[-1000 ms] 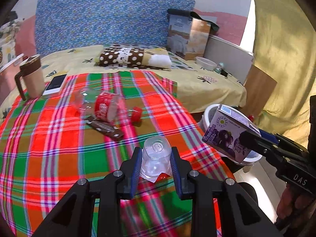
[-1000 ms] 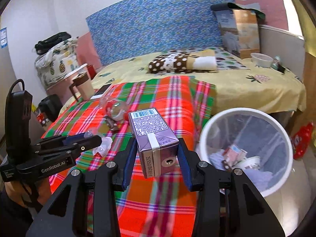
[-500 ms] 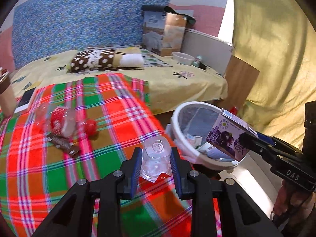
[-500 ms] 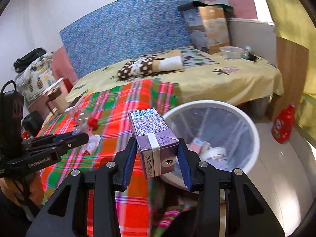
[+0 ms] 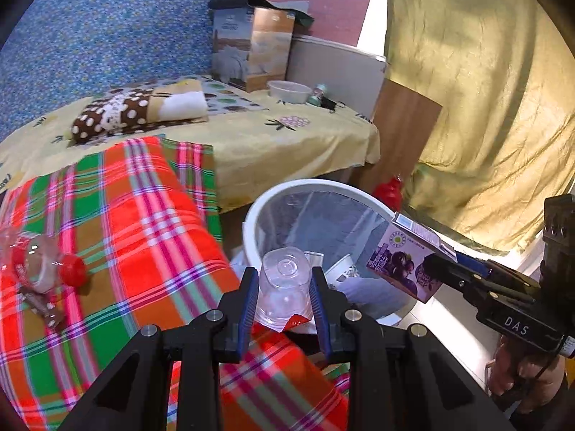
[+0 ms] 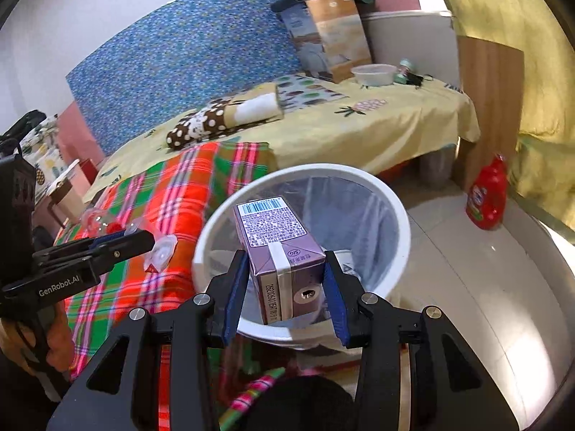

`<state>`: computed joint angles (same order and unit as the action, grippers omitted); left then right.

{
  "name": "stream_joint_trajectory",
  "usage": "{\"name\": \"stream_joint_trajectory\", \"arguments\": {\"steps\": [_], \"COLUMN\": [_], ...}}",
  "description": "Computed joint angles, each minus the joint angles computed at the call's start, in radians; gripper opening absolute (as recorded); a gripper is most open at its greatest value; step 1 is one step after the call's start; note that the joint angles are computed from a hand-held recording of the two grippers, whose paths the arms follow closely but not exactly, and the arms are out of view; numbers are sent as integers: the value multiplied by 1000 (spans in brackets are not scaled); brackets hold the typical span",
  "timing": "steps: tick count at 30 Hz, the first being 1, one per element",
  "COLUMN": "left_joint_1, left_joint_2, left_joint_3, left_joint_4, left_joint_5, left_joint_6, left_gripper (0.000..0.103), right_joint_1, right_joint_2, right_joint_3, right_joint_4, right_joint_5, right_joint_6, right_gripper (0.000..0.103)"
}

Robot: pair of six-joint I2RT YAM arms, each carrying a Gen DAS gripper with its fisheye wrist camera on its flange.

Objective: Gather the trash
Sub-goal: 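Carry the milk carton with the right tool while the left tool carries the plastic cup over the bin, then open the right tool over the bin while the left tool releases the plastic cup into it, then move both open tools back over the remaining trash on the bed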

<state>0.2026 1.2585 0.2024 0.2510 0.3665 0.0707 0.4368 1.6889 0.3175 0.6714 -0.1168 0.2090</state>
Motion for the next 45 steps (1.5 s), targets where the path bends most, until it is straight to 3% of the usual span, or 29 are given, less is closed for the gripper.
{"name": "stream_joint_trajectory", "arguments": {"steps": [11,19,22,25,34,45], "left_joint_1": [-125,-154,-151,-135,-56,118], "left_joint_2": [284,376,375,366,216,-99], "left_joint_3": [105,156,157,156,100,-37], "left_joint_4": [154,192,199,200,118,-58], "left_joint_5": [-44,-47,-39,-22,27,83], "left_joint_6": [-60,-83,-87,-88,-68,20], "left_gripper": [29,30,35,41,41,41], "right_joint_1": [-58,-67,-67,-72,-23,107], "right_joint_2": [69,93,75,62,-8,-76], "right_joint_3": [50,88,73,66,30,-12], "right_joint_4": [-23,-49,-32,-25,-36,-16], "right_joint_5": [-19,-7,-5,-8,2,38], "right_joint_6": [-24,-44,-44,-43,-36,-3], "right_gripper": [43,43,44,52,52,52]}}
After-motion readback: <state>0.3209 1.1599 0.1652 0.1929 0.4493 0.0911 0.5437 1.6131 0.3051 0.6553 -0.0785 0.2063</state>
